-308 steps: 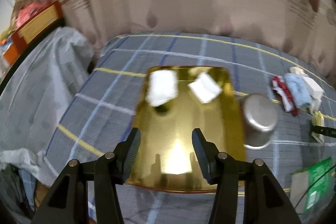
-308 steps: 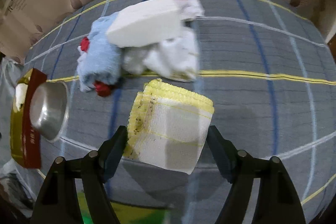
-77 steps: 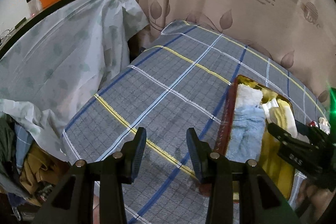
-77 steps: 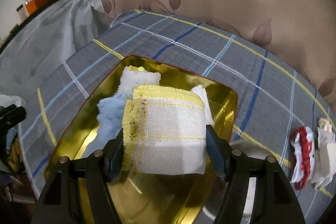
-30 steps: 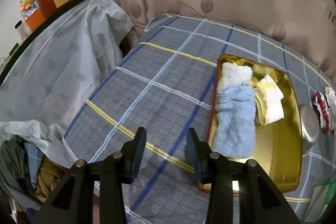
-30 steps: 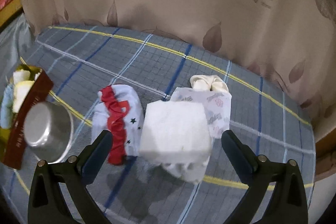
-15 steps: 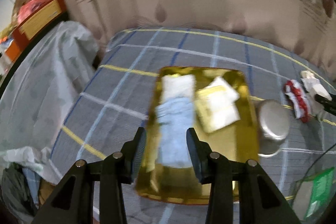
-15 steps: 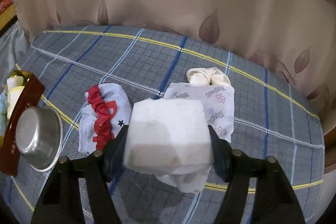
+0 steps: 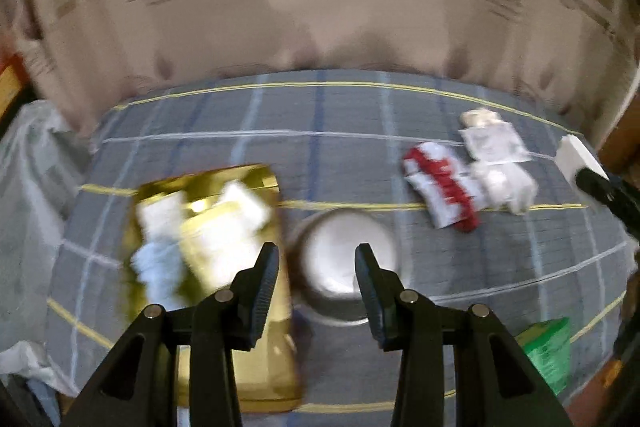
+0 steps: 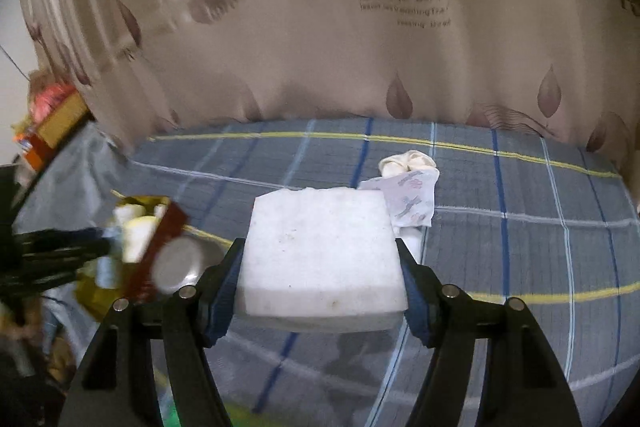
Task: Organize soft objects
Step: 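Grasp the white pad with the right gripper from the bed, then grasp the red-trimmed white garment with the left gripper while the right gripper holds the pad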
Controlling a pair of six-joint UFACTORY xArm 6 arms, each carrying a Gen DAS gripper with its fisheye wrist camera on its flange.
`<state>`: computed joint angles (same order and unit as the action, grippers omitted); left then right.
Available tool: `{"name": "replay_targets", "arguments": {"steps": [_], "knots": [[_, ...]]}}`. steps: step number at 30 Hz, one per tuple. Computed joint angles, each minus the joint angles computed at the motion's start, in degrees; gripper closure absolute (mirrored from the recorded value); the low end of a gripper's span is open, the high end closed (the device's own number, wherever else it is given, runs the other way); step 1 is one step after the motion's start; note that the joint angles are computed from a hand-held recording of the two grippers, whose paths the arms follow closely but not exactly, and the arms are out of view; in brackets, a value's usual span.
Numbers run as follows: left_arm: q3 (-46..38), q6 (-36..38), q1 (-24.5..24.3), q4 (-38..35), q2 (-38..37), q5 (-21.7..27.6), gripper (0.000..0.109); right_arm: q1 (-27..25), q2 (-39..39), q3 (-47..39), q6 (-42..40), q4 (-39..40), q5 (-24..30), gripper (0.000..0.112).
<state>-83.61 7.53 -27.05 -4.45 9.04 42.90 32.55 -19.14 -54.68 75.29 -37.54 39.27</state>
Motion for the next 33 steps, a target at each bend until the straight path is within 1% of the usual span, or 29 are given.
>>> {"name": "replay_targets", "arguments": {"steps": [1, 2, 3, 6, 8, 9, 11, 13, 14, 16, 19, 21, 22, 23, 26, 28, 31, 33], "knots": [[-1.8, 0.9, -1.1, -1.5, 1.4, 0.9, 0.068, 0.5, -1.1, 0.7, 1.1, -0.6, -0.4, 0.046], [-3.3, 1.6, -1.9, -2.6, 2.5, 1.5, 0.068, 1.5, -2.6, 1.2, 2.7, -1.9, 0.4, 0.046], [-4.9, 1.9, -2.8, -3.3, 3.7, 2.1, 0.068, 2.3, -3.6, 1.6, 3.7, -2.7, 1.7, 0.046], [-11.7, 2.4, -5.3, -5.9, 9.0, 6.1, 0.068, 4.0, -7.8, 4.7, 6.8, -3.8, 5.6, 0.046], [-15.2, 1.9, -6.2, -7.5, 11.8, 7.9, 0.066, 4.9, -10.9, 7.5, 8.7, -4.4, 10.1, 0.046], [-17.3, 1.3, -6.5, -8.3, 13.4, 9.1, 0.061, 5.0, -12.5, 9.1, 9.6, -4.3, 11.4, 0.046], [-22.7, -1.4, -7.0, -9.5, 17.4, 12.1, 0.056, 4.6, -16.2, 13.2, 11.8, -3.8, 13.4, 0.046], [-27.8, -3.8, -7.4, -9.7, 21.1, 14.6, 0.056, 4.6, -18.6, 16.2, 13.5, -4.5, 16.6, 0.046], [-30.3, -4.7, -7.6, -9.5, 22.9, 15.8, 0.054, 4.6, -19.3, 17.5, 14.2, -4.7, 18.5, 0.046], [-35.6, -7.3, -8.1, -8.7, 26.7, 18.5, 0.054, 4.7, -20.0, 20.1, 16.1, -5.8, 20.9, 0.046], [-41.4, -10.2, -8.6, -8.5, 31.1, 21.0, 0.054, 4.7, -19.4, 22.2, 17.5, -6.5, 23.0, 0.046], [-41.1, -12.8, -9.0, -7.4, 31.6, 19.1, 0.054, 4.1, -19.0, 23.8, 17.8, -6.3, 22.0, 0.046], [-41.7, -13.0, -9.3, -7.3, 32.4, 18.5, 0.053, 3.6, -19.0, 24.7, 18.4, -6.1, 20.8, 0.046], [-43.0, -13.4, -9.6, -6.6, 33.4, 18.7, 0.053, 3.3, -19.0, 25.4, 18.7, -5.8, 19.5, 0.046], [-48.6, -15.5, -10.3, -4.9, 37.6, 20.7, 0.053, 3.6, -17.2, 25.4, 19.0, -6.4, 18.8, 0.046], [-53.4, -18.1, -10.7, -2.8, 41.0, 22.2, 0.053, 3.3, -17.3, 26.4, 20.2, -6.8, 17.0, 0.046], [-57.4, -20.7, -10.8, -1.2, 44.2, 22.8, 0.053, 3.4, -17.8, 27.1, 21.1, -7.0, 16.4, 0.046], [-61.4, -21.5, -11.1, 0.1, 47.2, 25.0, 0.053, 3.0, -18.1, 27.5, 21.2, -6.7, 15.5, 0.046]]}}
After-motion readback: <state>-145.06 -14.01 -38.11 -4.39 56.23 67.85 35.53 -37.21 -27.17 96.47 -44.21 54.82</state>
